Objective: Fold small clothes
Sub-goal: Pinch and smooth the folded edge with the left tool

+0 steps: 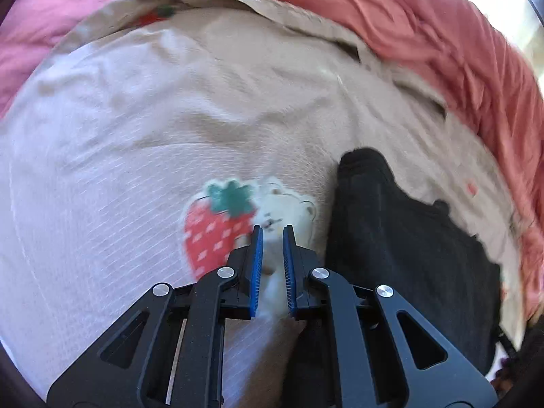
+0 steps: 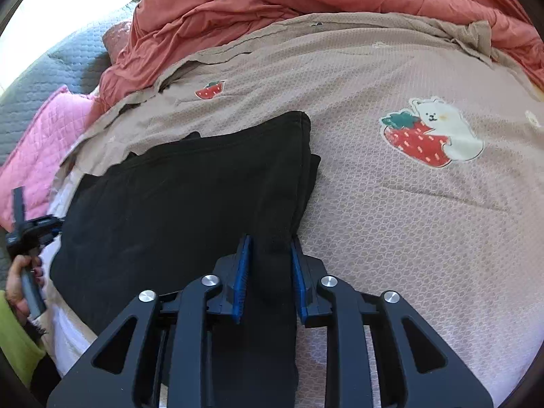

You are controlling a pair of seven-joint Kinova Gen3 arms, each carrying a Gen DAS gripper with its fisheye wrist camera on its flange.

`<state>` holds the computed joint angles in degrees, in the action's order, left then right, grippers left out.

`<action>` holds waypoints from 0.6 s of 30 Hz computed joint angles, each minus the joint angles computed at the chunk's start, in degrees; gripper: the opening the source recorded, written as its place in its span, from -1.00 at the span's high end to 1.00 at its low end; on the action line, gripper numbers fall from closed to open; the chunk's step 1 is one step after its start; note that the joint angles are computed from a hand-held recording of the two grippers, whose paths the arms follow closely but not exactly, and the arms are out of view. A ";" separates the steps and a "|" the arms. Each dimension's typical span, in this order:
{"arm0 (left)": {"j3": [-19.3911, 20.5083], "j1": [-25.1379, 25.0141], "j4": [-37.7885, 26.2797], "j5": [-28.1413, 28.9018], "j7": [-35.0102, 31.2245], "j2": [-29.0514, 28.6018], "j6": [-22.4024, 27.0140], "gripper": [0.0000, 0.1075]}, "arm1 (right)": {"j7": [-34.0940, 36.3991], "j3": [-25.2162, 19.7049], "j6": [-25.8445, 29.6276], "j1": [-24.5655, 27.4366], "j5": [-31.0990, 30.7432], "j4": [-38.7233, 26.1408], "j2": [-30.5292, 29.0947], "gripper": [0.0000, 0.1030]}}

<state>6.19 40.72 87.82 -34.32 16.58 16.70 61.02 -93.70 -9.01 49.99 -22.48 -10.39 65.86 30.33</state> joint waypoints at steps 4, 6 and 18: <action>1.66 3.86 0.71 -3.63 2.04 -1.99 3.79 0.78 | -0.13 -0.06 -0.03 0.35 -0.43 0.21 -0.06 0.47; 2.99 5.06 0.25 -4.35 1.33 -2.65 5.48 0.60 | -0.34 0.14 -0.17 0.23 -0.22 0.36 -0.19 0.45; 4.39 8.40 2.65 -5.21 5.18 -2.55 -1.65 0.08 | -1.02 1.19 -7.34 -2.70 5.40 8.15 -6.55 0.26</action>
<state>10.59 49.12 90.47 -39.53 21.76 14.15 59.37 -94.72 -7.81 42.66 -25.18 -4.99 74.01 23.78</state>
